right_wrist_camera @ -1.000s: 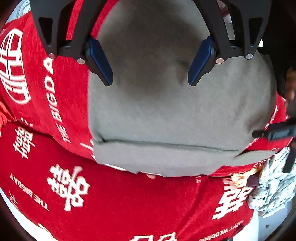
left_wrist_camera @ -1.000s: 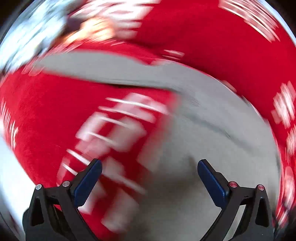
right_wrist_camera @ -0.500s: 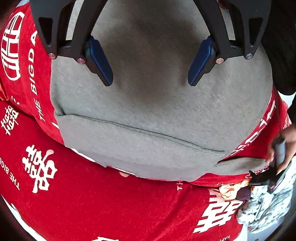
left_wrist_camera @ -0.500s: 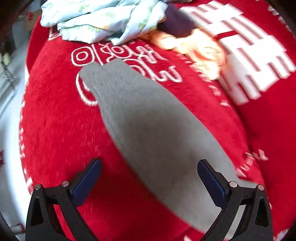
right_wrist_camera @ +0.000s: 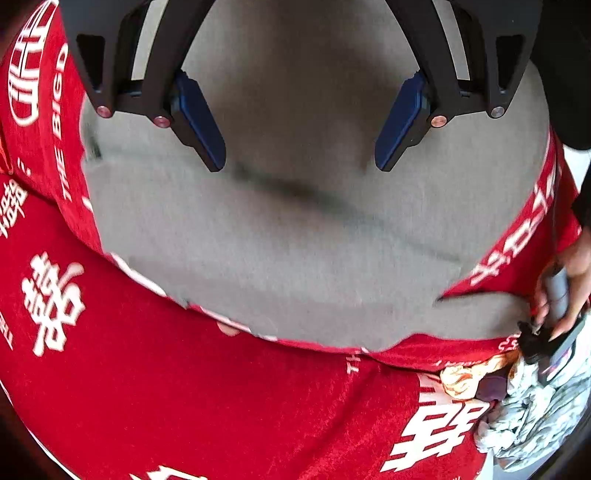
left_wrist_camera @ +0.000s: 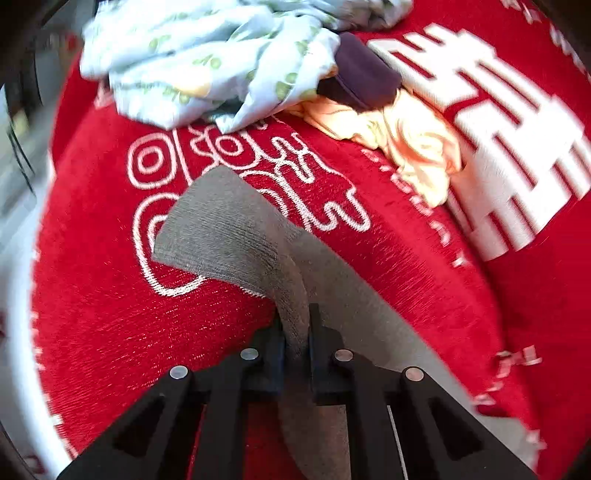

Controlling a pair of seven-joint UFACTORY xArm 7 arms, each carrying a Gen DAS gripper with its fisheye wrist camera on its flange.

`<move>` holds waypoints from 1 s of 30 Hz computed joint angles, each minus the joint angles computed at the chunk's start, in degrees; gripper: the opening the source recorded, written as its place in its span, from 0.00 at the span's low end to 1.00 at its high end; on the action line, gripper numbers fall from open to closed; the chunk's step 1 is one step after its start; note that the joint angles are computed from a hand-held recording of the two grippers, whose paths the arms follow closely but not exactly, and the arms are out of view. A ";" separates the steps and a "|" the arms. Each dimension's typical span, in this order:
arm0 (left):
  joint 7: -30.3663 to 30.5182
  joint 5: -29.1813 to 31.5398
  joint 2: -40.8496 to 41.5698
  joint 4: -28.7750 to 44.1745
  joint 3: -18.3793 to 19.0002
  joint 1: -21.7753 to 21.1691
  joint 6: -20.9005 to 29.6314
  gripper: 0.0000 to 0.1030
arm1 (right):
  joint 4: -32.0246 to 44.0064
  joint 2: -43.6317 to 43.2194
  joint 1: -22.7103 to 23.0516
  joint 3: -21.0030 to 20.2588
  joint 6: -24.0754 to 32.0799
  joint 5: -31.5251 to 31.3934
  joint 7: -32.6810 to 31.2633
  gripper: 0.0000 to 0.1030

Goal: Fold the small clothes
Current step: 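Swing the left tool to the other sleeve and close on its cuff, then carry the sleeve with the left tool across the sweater toward the right tool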

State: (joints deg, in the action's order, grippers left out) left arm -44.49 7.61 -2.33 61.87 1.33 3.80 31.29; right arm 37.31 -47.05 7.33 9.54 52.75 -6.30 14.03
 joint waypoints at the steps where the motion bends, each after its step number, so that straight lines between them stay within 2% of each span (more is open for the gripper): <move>1: 4.70 -5.95 -0.72 -1.39 0.85 0.09 -2.00 0.11 | 1.53 2.74 -0.25 0.13 -1.76 -0.18 -0.03 0.83; 3: 12.91 -15.78 -2.01 -3.45 2.15 -0.01 -4.38 0.11 | 4.07 7.08 -0.36 0.28 -4.09 -0.41 -0.15 0.83; 6: 21.54 -26.26 -4.14 -6.05 3.63 -0.27 -5.95 0.10 | 10.30 16.98 -0.12 0.98 -7.33 -0.99 -0.34 0.83; 8: 25.27 -29.16 -5.82 -7.72 3.99 -0.38 -6.35 0.10 | 15.50 24.42 0.10 2.12 -8.87 -2.40 0.64 0.83; 12: 24.01 -24.44 -8.36 -8.88 2.43 0.55 -6.18 0.10 | 27.65 39.38 1.60 4.13 -8.81 -9.05 5.24 0.83; 15: 23.00 -21.93 -9.16 -9.12 2.15 0.82 -6.65 0.10 | 38.29 50.81 4.72 4.37 -2.27 -15.62 10.47 0.83; 17: 20.83 -18.33 -9.82 -9.34 1.16 1.52 -6.84 0.10 | 41.65 54.79 6.96 3.46 0.00 -16.51 12.30 0.83; 18: 19.77 -16.54 -9.95 -9.28 0.69 1.77 -6.79 0.10 | 41.49 54.90 8.68 1.85 -1.42 -16.57 13.26 0.83; 19: 18.57 -14.32 -10.18 -9.24 0.05 2.08 -6.88 0.10 | 42.45 55.64 8.36 2.64 -1.43 -14.24 11.81 0.83; 20: 17.97 -13.24 -10.44 -9.26 -0.14 2.03 -6.92 0.10 | 42.02 55.20 9.01 1.72 -2.45 -10.47 9.14 0.83; 22: 17.91 -12.39 -11.00 -9.03 -0.12 1.43 -6.70 0.10 | 38.43 51.96 7.09 3.31 -7.08 -4.87 5.34 0.83; 23: 17.91 -11.93 -11.33 -8.87 -0.17 1.20 -6.39 0.10 | 37.02 50.47 9.21 1.04 -8.16 -5.67 5.51 0.83; 25: 17.09 -10.18 -11.70 -8.25 -0.81 1.04 -5.20 0.10 | 35.99 48.64 11.28 -1.15 -6.47 -11.33 8.31 0.83; 26: 16.81 -9.49 -11.65 -7.53 -1.16 0.76 -3.81 0.10 | 35.62 48.03 10.32 -0.50 -5.95 -12.32 8.78 0.83; 30: 16.16 -8.06 -11.57 -5.63 -2.44 -1.05 -0.24 0.10 | 32.05 43.31 8.36 -2.03 -4.88 -8.46 7.86 0.83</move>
